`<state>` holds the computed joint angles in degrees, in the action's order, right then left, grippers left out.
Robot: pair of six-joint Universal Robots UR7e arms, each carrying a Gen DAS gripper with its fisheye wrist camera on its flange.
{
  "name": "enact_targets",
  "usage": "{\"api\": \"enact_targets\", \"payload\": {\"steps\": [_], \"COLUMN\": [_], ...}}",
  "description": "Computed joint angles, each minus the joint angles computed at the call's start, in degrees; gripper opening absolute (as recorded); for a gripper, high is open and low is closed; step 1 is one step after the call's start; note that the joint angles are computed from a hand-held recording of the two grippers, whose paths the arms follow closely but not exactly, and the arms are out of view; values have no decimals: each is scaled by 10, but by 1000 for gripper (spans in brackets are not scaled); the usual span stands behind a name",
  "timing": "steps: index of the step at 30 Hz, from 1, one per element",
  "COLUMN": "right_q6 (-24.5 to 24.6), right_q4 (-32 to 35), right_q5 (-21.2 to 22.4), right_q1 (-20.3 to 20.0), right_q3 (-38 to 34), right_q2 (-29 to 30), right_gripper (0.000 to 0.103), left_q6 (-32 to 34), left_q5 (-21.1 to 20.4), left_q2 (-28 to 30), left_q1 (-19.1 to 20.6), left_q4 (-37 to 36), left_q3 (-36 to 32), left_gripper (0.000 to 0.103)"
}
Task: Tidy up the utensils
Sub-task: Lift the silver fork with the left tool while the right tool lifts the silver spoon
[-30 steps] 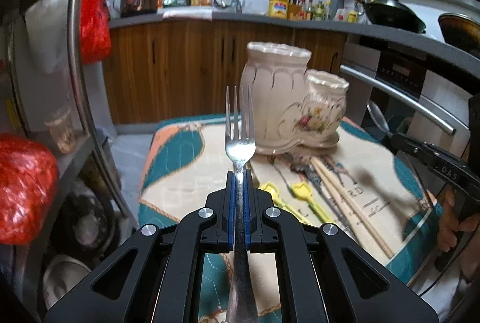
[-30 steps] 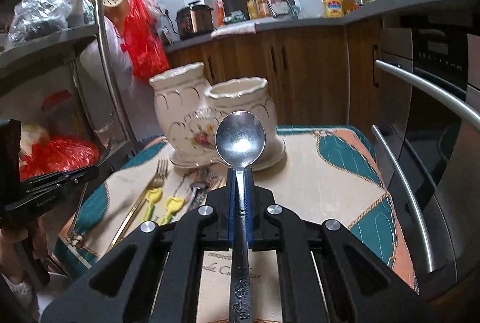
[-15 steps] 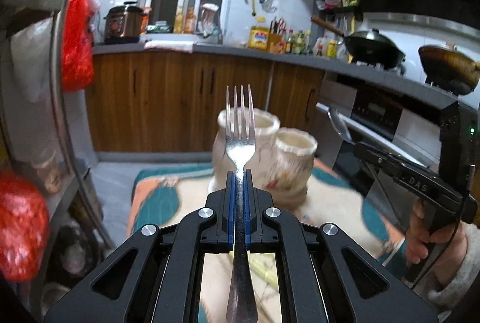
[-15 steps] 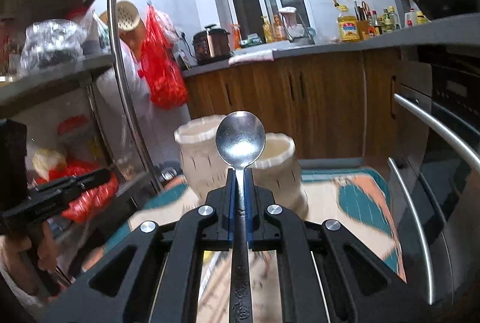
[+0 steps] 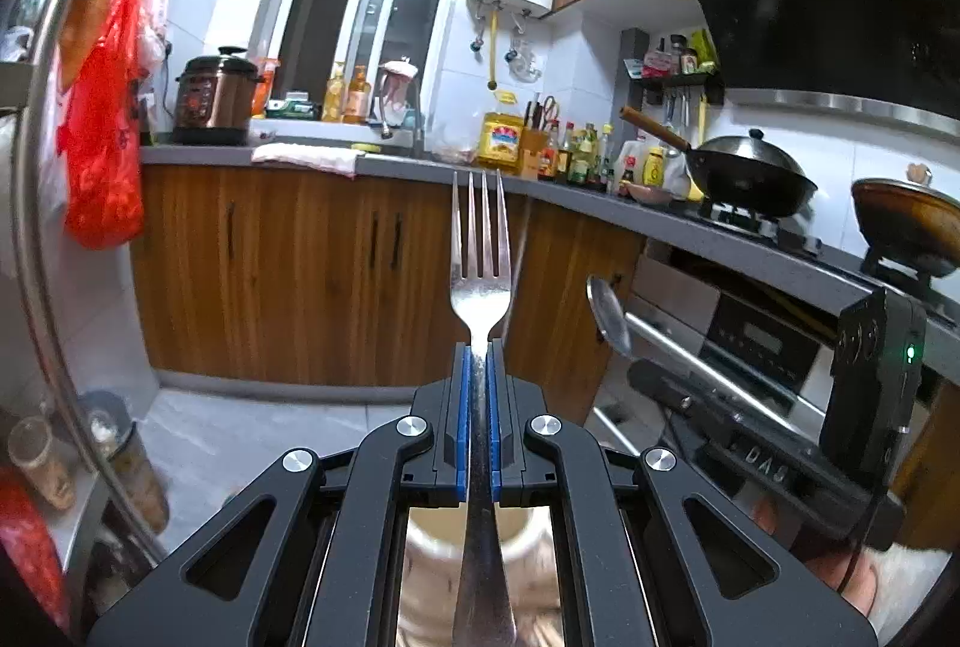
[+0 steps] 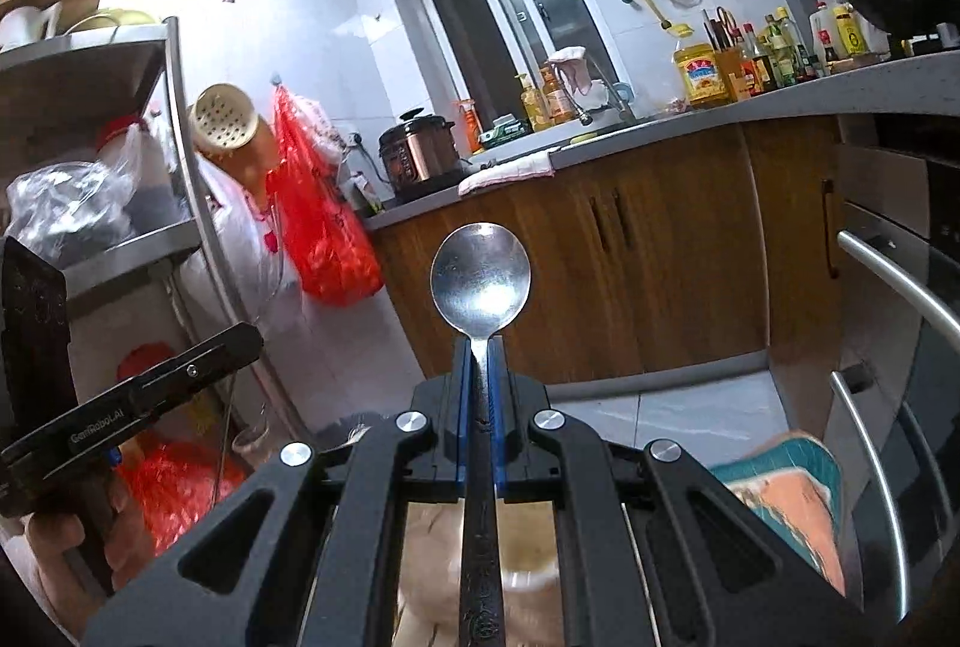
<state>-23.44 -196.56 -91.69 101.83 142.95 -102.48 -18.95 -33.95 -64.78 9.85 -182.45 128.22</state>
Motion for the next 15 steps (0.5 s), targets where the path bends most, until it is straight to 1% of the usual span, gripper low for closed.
{"api": "enact_targets", "payload": {"steps": [3, 8, 12, 15], "right_q6": [-1, -7, -6, -8], "right_q4": [-17, -30, -33, -46], "right_q5": [19, 58, 65, 71], "right_q1": [-11, -42, -55, -63], "right_q3": [-14, -29, -36, -34], "right_q2": [28, 58, 73, 83], "right_gripper": [6, 6, 6, 6], "left_q6": [39, 72, 101, 116], "left_q5": [-6, -6, -3, 2], "left_q2": [32, 64, 84, 95], "left_q1": [20, 49, 61, 63], "left_q4": [-41, -77, -113, -141], "left_q3": [-20, -42, -51, -45], "left_gripper": [5, 6, 5, 6]}}
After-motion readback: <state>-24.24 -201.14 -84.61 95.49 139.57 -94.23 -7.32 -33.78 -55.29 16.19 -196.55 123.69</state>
